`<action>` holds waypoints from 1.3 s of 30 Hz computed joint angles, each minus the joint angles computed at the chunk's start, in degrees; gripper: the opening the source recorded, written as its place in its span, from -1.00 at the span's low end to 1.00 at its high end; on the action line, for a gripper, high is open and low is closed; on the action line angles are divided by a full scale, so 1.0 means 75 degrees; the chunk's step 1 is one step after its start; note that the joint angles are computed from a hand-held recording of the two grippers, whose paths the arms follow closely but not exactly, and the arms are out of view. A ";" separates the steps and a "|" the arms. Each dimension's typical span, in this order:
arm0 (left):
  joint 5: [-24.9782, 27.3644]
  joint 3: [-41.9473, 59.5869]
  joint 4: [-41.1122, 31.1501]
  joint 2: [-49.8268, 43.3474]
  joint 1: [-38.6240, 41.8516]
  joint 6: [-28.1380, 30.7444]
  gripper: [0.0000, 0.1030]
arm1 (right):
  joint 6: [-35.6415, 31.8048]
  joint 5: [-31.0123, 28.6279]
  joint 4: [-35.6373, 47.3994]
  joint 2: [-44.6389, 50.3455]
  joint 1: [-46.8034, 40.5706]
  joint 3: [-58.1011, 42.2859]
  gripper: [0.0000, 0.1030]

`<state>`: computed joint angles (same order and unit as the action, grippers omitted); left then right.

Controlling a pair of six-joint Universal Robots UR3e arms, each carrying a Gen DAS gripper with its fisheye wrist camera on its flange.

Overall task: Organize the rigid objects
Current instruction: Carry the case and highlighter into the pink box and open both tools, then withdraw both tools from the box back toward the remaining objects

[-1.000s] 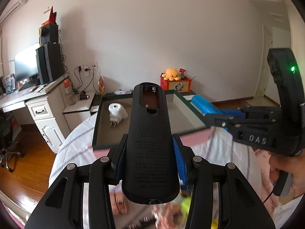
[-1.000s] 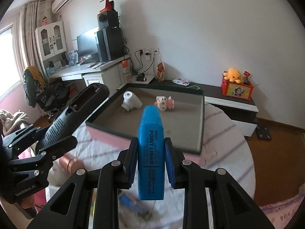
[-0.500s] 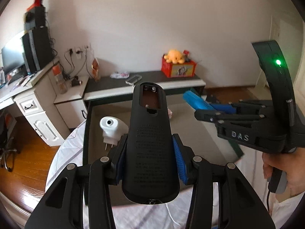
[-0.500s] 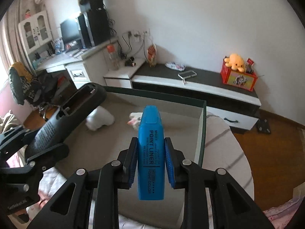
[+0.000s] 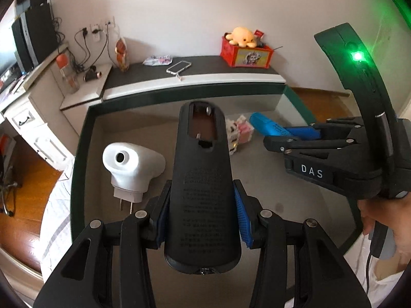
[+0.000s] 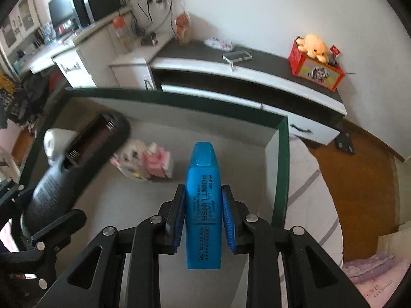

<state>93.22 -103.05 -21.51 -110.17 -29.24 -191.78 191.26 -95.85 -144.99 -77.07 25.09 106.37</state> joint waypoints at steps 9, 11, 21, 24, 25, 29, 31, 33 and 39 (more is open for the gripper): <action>0.0057 0.0128 -0.0270 -0.0285 0.0091 -0.0182 -0.11 | -0.0020 -0.0032 -0.0026 -0.0089 0.0055 0.0035 -0.35; 0.0006 0.0056 -0.0234 -0.0209 0.0128 -0.0262 -0.07 | 0.0029 0.0096 -0.0244 -0.0267 0.0046 0.0262 0.11; 0.0373 -0.1156 0.0237 0.1380 -0.0185 -0.0326 0.58 | 0.0310 -0.0099 -0.0813 -0.1631 0.0553 0.1296 0.46; 0.0779 -0.1795 0.0530 0.2266 -0.0452 -0.0463 0.84 | 0.0519 -0.0346 -0.0956 -0.2311 0.0912 0.1703 0.56; 0.1092 -0.2042 0.0658 0.2593 -0.0645 -0.0559 0.89 | 0.0600 -0.0423 -0.0957 -0.2513 0.1028 0.1802 0.57; 0.2573 -0.2473 0.0735 0.3416 -0.1690 -0.0784 0.99 | 0.1011 -0.1390 -0.1100 -0.3156 0.2059 0.2122 0.69; 0.3137 -0.2614 0.0667 0.3729 -0.2133 -0.0911 0.99 | 0.1316 -0.1940 -0.1219 -0.3309 0.2614 0.2254 0.76; 0.3627 -0.2867 0.0639 0.4102 -0.2589 -0.1094 0.99 | 0.1738 -0.2611 -0.1287 -0.3360 0.3354 0.2323 1.00; 0.5435 -0.3247 -0.0264 0.4764 -0.4417 -0.2412 0.99 | 0.2993 -0.4401 -0.0991 -0.3220 0.5364 0.2214 1.00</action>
